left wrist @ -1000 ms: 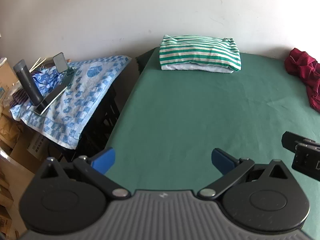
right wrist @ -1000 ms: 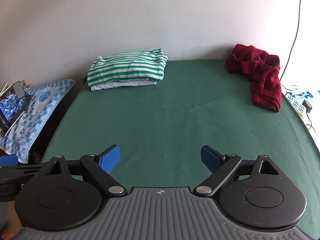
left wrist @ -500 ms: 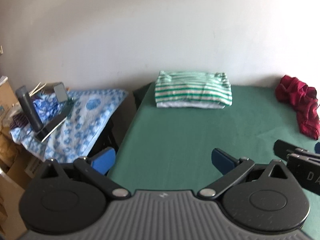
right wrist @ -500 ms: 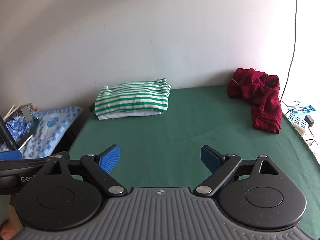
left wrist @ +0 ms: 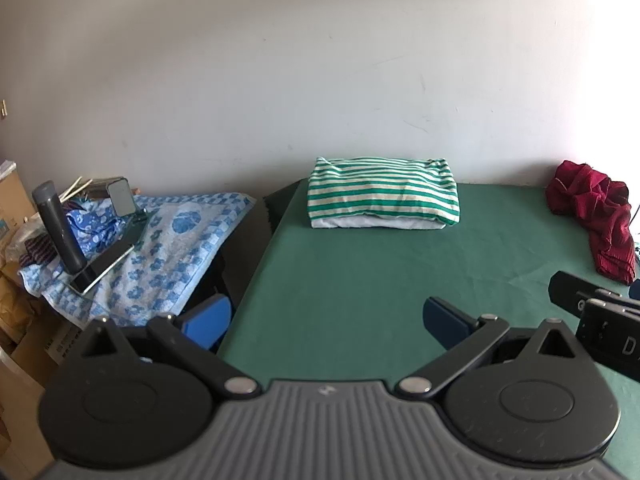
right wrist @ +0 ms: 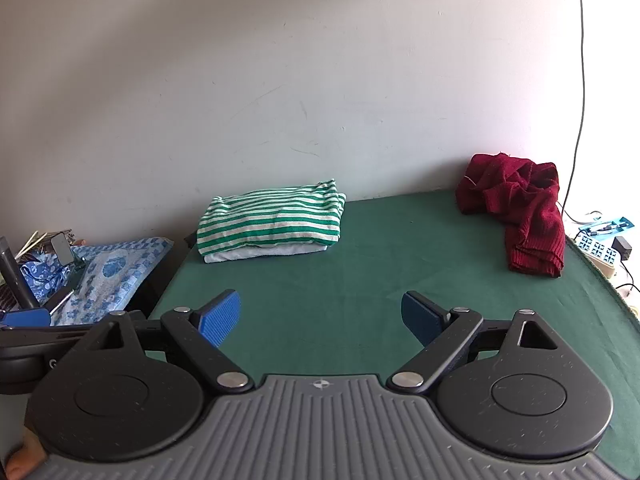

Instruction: Fold clothes

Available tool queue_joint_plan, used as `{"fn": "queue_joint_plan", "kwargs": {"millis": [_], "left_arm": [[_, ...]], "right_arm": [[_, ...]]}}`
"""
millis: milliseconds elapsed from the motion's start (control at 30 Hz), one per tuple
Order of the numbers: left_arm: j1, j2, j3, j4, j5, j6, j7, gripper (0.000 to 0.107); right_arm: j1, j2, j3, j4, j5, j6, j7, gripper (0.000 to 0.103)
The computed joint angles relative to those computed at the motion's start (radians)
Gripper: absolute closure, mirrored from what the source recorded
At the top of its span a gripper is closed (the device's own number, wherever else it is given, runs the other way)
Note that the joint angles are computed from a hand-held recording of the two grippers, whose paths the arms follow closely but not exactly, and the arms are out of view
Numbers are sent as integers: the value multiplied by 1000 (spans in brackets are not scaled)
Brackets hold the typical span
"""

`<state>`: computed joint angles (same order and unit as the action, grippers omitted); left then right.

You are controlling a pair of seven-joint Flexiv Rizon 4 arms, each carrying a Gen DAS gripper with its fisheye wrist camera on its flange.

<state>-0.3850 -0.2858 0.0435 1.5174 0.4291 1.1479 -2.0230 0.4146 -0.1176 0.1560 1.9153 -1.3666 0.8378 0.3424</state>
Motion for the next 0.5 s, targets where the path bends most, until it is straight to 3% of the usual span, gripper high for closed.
{"fn": "queue_joint_plan", "kwargs": {"millis": [500], "left_arm": [[9,6,2,18,1,18,-6,4]], "right_arm": [[13,-10,2,-8,-28,-20,17,13]]}}
